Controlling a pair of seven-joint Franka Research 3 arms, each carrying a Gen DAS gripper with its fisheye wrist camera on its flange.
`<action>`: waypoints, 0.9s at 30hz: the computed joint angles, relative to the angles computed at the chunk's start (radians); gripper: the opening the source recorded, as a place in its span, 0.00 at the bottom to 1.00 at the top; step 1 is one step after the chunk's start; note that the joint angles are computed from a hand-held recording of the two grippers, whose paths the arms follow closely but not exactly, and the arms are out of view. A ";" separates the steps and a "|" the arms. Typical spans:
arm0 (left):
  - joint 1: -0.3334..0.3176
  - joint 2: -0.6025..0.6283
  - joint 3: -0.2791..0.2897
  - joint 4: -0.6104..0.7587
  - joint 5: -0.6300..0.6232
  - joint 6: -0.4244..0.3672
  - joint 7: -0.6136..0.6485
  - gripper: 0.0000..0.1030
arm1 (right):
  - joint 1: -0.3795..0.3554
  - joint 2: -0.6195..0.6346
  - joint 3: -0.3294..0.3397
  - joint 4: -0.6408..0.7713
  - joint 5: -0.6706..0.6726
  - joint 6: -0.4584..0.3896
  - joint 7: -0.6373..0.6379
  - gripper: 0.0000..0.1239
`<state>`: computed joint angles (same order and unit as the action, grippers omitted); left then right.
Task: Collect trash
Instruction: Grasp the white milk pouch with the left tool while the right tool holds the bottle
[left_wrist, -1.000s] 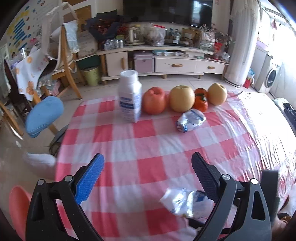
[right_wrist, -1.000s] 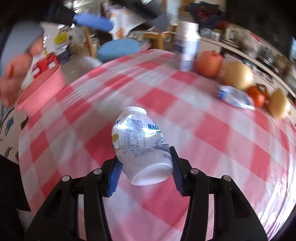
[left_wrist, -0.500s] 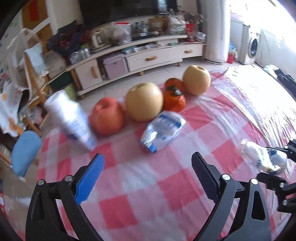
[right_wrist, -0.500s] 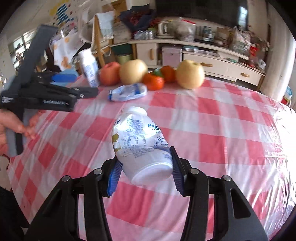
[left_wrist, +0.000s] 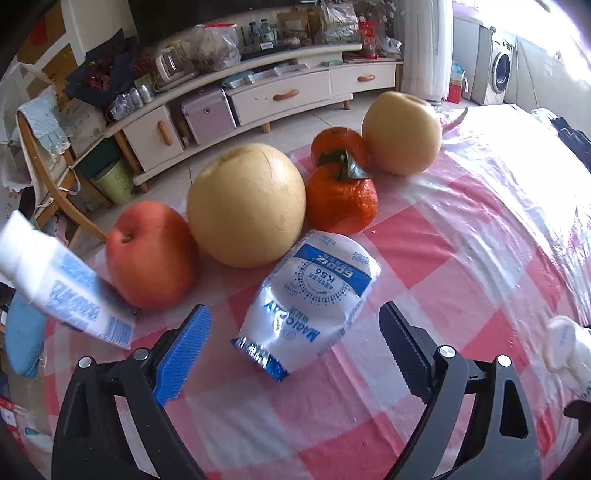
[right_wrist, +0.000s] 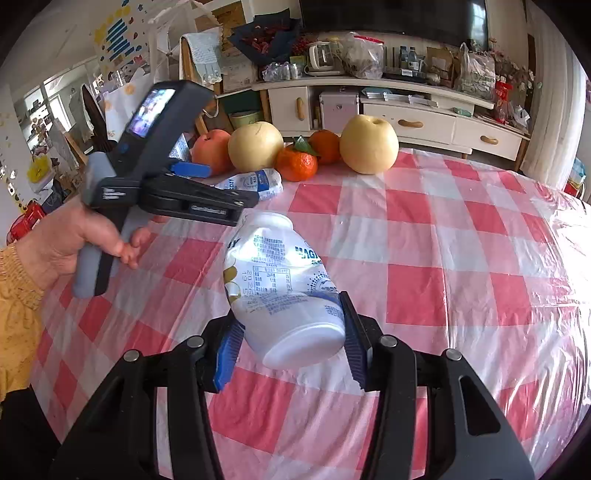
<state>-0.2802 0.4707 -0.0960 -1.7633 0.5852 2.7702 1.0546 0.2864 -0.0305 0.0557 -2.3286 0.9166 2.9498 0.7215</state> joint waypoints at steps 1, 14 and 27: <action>0.001 0.012 -0.002 0.015 -0.004 -0.007 0.007 0.86 | 0.000 0.001 0.000 0.001 -0.001 -0.001 0.002 0.41; 0.009 0.022 -0.029 0.012 -0.094 0.000 0.039 0.56 | 0.001 0.009 0.005 0.003 -0.019 0.012 0.024 0.41; -0.030 -0.139 -0.024 -0.213 -0.040 0.051 -0.112 0.51 | 0.004 -0.003 0.001 -0.003 0.035 0.020 -0.022 0.41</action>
